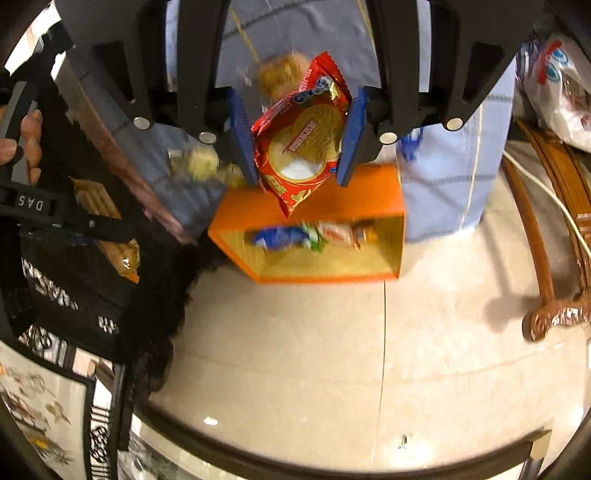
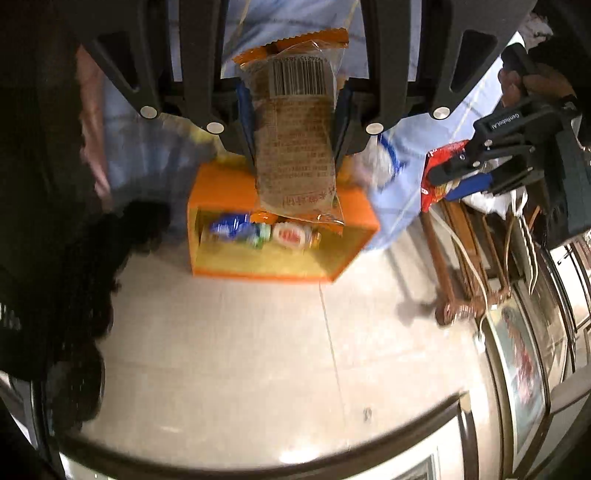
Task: Organize snacks
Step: 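Carry both packs over the box and open both tools to drop them, then grasp a clear bag of white candies with the left tool while the right grasps a green-labelled cake pack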
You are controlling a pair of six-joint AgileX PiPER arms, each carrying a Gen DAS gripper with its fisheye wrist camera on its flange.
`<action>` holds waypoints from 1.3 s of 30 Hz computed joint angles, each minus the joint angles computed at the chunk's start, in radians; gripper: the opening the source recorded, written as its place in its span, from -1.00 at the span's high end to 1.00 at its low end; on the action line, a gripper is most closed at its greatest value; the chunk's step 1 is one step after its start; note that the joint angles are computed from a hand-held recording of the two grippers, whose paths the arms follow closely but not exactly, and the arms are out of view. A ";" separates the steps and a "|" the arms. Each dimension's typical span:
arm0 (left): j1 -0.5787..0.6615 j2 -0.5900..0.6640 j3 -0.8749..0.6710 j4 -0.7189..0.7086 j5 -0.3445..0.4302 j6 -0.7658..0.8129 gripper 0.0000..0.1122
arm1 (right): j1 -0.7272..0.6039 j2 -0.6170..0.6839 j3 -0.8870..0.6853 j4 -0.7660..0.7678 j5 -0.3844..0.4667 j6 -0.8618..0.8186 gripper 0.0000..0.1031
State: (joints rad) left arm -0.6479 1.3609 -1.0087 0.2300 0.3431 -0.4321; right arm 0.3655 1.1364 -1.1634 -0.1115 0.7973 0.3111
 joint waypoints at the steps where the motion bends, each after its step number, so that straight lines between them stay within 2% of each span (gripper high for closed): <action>1: 0.006 0.020 -0.042 -0.006 0.019 0.011 0.25 | -0.025 0.026 -0.044 0.017 0.007 -0.030 0.32; 3: 0.015 0.069 -0.134 0.020 0.049 -0.009 0.25 | -0.059 0.080 -0.131 0.036 0.024 -0.067 0.32; 6: 0.032 0.144 -0.271 0.004 0.079 0.042 0.25 | -0.116 0.182 -0.279 0.075 0.047 -0.129 0.32; 10: 0.054 0.297 -0.539 -0.038 0.156 0.124 0.25 | -0.144 0.325 -0.465 0.083 0.068 -0.160 0.32; 13: 0.077 0.450 -0.817 -0.110 0.292 0.238 0.25 | -0.157 0.475 -0.670 0.071 0.101 -0.179 0.32; 15: 0.078 0.578 -1.016 -0.055 0.342 0.186 0.20 | -0.178 0.605 -0.837 0.091 0.127 -0.189 0.29; 16: 0.077 0.647 -1.116 -0.034 0.370 0.162 0.00 | -0.190 0.674 -0.937 0.114 0.178 -0.203 -0.08; 17: 0.091 0.720 -1.216 -0.042 0.410 0.166 -0.51 | -0.196 0.742 -1.017 0.097 0.214 -0.191 -0.64; 18: 0.100 0.783 -1.281 -0.018 0.433 0.140 -0.70 | -0.188 0.784 -1.056 0.039 0.239 -0.159 -0.72; 19: 0.100 0.812 -1.306 0.037 0.466 0.083 -0.73 | -0.183 0.807 -1.056 -0.010 0.246 -0.143 -0.72; 21: 0.109 0.801 -1.235 0.053 0.474 0.018 -0.73 | -0.199 0.771 -0.935 -0.004 0.200 -0.141 -0.72; 23: 0.123 0.725 -1.039 0.061 0.385 0.008 -0.73 | -0.214 0.694 -0.735 -0.016 0.097 -0.134 -0.72; 27: 0.141 0.578 -0.639 0.105 0.252 -0.034 -0.73 | -0.265 0.542 -0.335 0.001 -0.041 -0.090 -0.72; 30: 0.128 0.484 -0.346 0.261 0.126 -0.247 -0.73 | -0.280 0.452 -0.096 0.007 -0.114 -0.015 -0.72; 33: 0.121 0.430 -0.146 0.358 0.032 -0.373 -0.73 | -0.264 0.373 0.122 -0.004 -0.184 0.088 -0.72; 37: 0.057 0.417 -0.021 0.647 0.018 -0.666 -0.73 | -0.190 0.304 0.301 -0.044 -0.232 0.200 -0.72; 39: 0.018 0.423 -0.005 0.765 0.049 -0.760 -0.73 | -0.158 0.279 0.349 -0.088 -0.243 0.253 -0.72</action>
State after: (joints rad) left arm -0.6304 1.7835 -1.0134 0.9952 0.3923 -1.1924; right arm 0.2072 1.4152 -0.8142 -0.1997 0.5545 0.5643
